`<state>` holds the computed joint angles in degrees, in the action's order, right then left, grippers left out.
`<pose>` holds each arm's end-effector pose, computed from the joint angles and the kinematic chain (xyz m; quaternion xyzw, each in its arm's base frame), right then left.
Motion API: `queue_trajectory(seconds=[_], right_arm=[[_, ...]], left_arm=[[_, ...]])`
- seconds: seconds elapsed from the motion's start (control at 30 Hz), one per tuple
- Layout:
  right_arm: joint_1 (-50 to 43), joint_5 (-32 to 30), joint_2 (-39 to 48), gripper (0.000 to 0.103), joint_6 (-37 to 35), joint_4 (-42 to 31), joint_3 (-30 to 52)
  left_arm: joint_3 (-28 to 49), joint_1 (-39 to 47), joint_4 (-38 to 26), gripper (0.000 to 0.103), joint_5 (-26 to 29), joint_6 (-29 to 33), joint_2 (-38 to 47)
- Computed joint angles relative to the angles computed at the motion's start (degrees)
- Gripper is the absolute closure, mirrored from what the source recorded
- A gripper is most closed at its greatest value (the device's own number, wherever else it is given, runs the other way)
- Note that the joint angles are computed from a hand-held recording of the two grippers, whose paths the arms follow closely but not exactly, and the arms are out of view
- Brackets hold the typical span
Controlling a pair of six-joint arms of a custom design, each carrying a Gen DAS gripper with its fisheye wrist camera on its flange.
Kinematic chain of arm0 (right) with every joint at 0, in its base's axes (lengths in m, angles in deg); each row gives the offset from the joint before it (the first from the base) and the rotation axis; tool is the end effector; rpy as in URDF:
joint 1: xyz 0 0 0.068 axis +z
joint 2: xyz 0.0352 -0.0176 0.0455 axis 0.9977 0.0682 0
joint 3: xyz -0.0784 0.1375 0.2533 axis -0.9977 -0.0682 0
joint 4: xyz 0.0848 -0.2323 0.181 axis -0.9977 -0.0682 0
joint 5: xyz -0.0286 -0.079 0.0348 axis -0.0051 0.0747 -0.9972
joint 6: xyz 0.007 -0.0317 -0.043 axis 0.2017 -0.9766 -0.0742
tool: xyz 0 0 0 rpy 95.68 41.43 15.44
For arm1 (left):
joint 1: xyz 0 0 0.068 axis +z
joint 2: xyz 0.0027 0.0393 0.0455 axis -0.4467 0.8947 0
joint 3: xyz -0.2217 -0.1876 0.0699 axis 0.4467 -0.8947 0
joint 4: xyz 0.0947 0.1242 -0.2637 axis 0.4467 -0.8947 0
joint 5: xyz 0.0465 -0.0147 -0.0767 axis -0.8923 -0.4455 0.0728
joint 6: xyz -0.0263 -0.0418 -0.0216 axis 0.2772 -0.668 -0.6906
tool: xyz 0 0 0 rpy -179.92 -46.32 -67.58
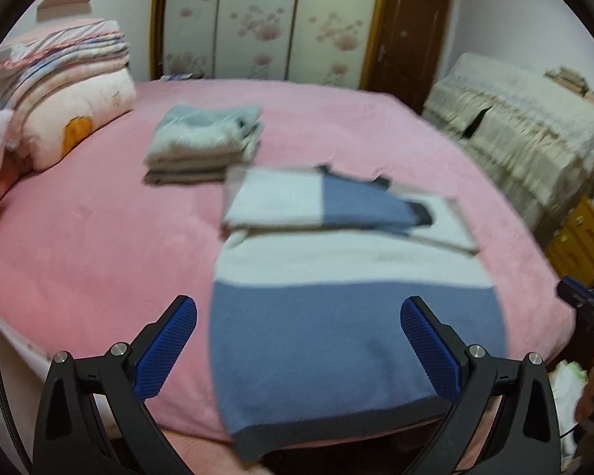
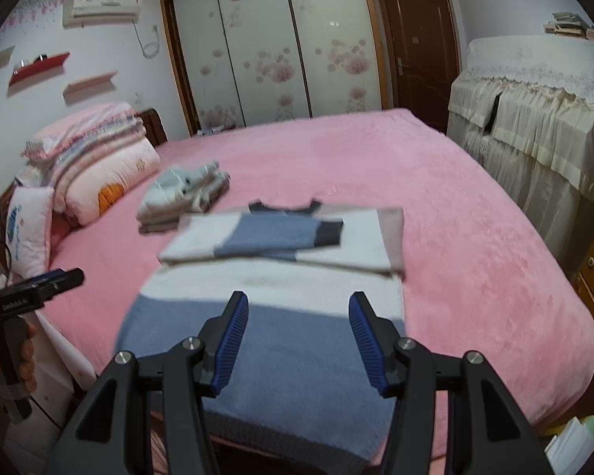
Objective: Fold small clothes
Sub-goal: 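Move both tools to the dark grey hem ribbing and grasp it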
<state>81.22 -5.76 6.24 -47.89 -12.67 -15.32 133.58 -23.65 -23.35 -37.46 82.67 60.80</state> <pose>0.2779 -0.0154 0.3942 -0.0133 0.8959 0.0873 0.4353 0.3141 0.0105 0.3730 -0.0058 0.9208 -0.0654 0.3845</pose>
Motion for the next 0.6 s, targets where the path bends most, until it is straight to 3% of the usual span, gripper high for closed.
queue_trajectory(seconds=[0.3, 0.47, 0.6], right_arm=[[-4.47, -0.55, -0.71, 0.05, -6.89, 0.04, -11.33], [-7.04, -1.41, 0.64, 0.05, -8.44, -1.4, -15.39], [-8.71, -2.78, 2.35, 0.05, -9.29, -2.42, -17.01]], left_arm=[[-11.4, 5.8, -1.51, 0.004, 3.7, 10.23, 4.48], [-13.38, 9.21, -1.99, 0.02, 6.54, 10.62, 7.87], [-14.2, 12.16, -1.93, 0.022, 10.61, 9.84, 10.9]])
